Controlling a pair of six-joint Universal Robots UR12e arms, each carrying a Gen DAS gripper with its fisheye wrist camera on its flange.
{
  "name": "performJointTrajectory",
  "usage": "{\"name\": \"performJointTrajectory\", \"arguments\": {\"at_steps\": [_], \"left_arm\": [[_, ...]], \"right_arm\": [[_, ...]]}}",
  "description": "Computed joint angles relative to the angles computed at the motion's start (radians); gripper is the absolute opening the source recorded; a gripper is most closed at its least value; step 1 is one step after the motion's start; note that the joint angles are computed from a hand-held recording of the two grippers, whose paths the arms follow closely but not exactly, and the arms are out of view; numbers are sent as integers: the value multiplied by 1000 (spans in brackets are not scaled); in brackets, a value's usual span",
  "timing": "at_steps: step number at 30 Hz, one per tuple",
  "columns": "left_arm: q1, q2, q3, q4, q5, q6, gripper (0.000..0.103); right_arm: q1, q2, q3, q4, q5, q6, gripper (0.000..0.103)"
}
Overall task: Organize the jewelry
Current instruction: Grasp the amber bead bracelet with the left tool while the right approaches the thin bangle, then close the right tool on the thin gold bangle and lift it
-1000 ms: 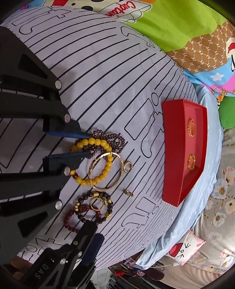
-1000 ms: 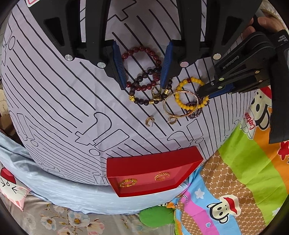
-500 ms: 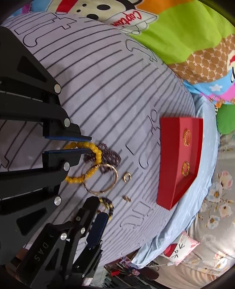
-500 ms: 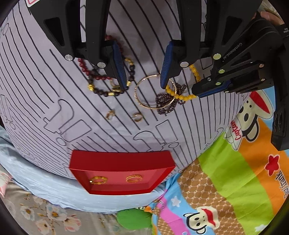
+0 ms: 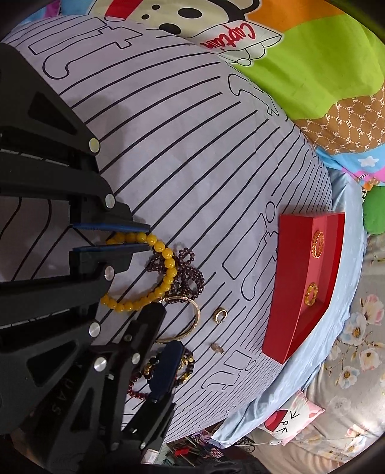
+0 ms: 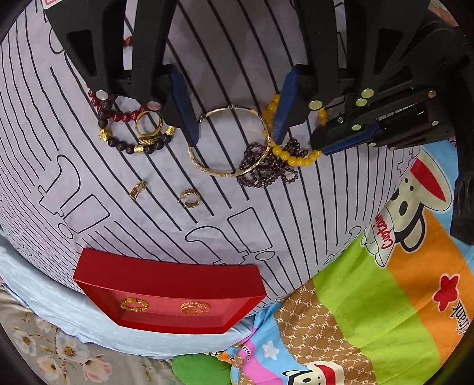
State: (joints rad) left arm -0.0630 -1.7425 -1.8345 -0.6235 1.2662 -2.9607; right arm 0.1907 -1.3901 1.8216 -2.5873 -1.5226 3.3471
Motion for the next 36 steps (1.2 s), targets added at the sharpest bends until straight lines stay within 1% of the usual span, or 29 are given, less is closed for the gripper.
{"name": "performJointTrajectory", "arguments": {"at_steps": [7,13,14,17,19,22,24,25,29,30,31,33,36], "left_arm": [[6,-3,2,2,2,-10,7],[9,-4,2,6,4,-7,7],[8,-4,1,8,6,-7,7],[9,-4,2,6,5,-6,7],[9,-4,3,4,4,-8,7],[9,-5,4,3,3,-8,7],[9,-5,5,2,3,-6,7],[9,-5,6,1,1,-5,7],[6,-5,4,7,8,-6,7],[6,-5,4,6,8,-7,7],[5,-5,4,6,9,-8,7],[5,-4,3,7,9,-9,7],[5,-5,3,6,8,-7,7]], "right_arm": [[4,17,-17,17,0,-21,52],[11,24,-17,1,-24,-49,53],[15,24,-15,-2,-37,-66,52],[22,23,-10,-10,-69,-98,47],[21,18,-3,-16,-75,-95,41],[10,11,2,-12,-65,-75,25],[1,6,6,-8,-47,-64,18],[-6,3,9,-9,-31,-59,17],[-23,-8,25,-20,9,-42,19],[-23,-10,28,-22,5,-39,25],[-24,-13,32,-28,-4,-37,35],[-25,-15,36,-34,-17,-32,44],[-28,-14,36,-36,-16,-29,45]]}}
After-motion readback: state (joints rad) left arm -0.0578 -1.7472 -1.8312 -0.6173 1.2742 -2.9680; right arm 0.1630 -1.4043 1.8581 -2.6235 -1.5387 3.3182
